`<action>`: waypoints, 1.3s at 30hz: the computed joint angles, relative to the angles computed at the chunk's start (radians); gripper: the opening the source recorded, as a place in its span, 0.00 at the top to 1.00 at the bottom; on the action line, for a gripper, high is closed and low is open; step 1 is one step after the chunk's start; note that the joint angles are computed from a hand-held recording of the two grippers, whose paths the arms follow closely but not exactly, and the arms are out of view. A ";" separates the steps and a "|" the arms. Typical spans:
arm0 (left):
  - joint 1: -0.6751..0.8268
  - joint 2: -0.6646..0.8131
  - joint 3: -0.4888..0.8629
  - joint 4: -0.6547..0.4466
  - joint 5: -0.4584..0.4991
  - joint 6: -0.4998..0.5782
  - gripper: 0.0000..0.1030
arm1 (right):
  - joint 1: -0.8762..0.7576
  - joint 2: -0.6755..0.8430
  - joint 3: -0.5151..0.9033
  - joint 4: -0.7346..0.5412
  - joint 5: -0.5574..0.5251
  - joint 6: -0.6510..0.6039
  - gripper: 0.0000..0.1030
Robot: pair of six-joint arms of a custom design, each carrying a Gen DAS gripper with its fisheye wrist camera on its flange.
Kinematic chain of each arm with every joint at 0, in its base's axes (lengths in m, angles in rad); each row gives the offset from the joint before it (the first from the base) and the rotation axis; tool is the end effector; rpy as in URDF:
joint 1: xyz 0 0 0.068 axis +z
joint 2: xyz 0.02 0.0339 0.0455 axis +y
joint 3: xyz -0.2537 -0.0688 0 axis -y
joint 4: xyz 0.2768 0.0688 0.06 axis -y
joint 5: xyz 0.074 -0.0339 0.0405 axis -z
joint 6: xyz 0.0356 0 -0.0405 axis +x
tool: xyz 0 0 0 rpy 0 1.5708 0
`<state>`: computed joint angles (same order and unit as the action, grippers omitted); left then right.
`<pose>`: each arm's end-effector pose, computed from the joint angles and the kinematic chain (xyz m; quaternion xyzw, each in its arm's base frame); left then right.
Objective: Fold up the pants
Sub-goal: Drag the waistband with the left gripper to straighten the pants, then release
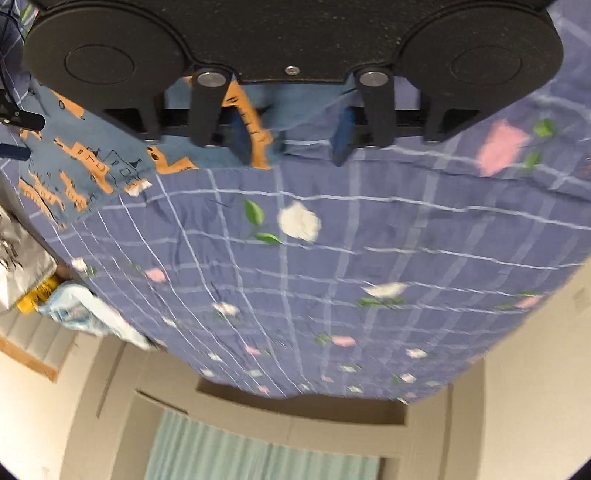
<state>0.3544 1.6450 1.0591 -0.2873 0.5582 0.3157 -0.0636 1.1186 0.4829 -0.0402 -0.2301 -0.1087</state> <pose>0.3531 0.1106 0.1836 0.0767 0.9051 -0.1365 0.3954 0.2523 -0.0079 0.1577 -0.0698 0.8942 0.0661 0.4371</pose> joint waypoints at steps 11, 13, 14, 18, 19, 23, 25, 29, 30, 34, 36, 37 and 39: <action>0.402 -0.221 -0.214 -0.029 0.059 0.050 0.01 | 0.130 -0.046 -0.028 -0.005 0.013 0.097 0.00; 0.449 -0.189 -0.213 -0.061 0.085 0.050 0.03 | 0.173 -0.045 -0.030 -0.009 0.023 0.123 0.00; 0.471 -0.165 -0.207 -0.083 0.107 0.054 0.04 | 0.194 -0.045 -0.030 -0.011 0.034 0.131 0.00; 0.508 -0.118 -0.230 -0.057 0.176 0.022 0.08 | 0.272 -0.060 -0.030 -0.030 0.091 0.150 0.00; 0.510 -0.111 -0.235 -0.038 0.191 0.009 0.09 | 0.286 -0.063 -0.027 -0.037 0.102 0.154 0.00; 0.484 -0.100 -0.234 -0.031 0.182 -0.018 0.42 | 0.324 -0.076 -0.019 -0.064 0.139 0.167 0.00; 0.449 -0.125 -0.249 -0.020 0.128 -0.028 0.50 | 0.338 -0.077 -0.016 -0.072 0.155 0.173 0.00; 0.445 -0.201 -0.291 0.001 0.104 -0.055 0.76 | 0.358 -0.088 -0.018 -0.082 0.175 0.185 0.00; 0.445 -0.231 -0.307 0.007 0.097 -0.051 0.79 | 0.361 -0.091 -0.019 -0.083 0.180 0.184 0.00; 0.436 -0.422 -0.382 0.014 0.057 -0.022 0.85 | 0.368 -0.095 -0.020 -0.087 0.200 0.178 0.00; 0.443 -0.477 -0.379 -0.017 0.055 -0.013 0.85 | 0.367 -0.102 -0.024 -0.086 0.210 0.173 0.00; 0.444 -0.487 -0.367 -0.042 0.047 0.006 0.85 | 0.364 -0.101 -0.025 -0.084 0.212 0.171 0.00; 0.448 -0.481 -0.349 -0.071 0.033 0.029 0.85 | 0.356 -0.095 -0.027 -0.080 0.217 0.171 0.00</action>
<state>0.8026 1.1644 0.7104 -0.3586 0.5909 0.3452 0.2928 1.0231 0.4557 -0.1201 -0.0128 0.0621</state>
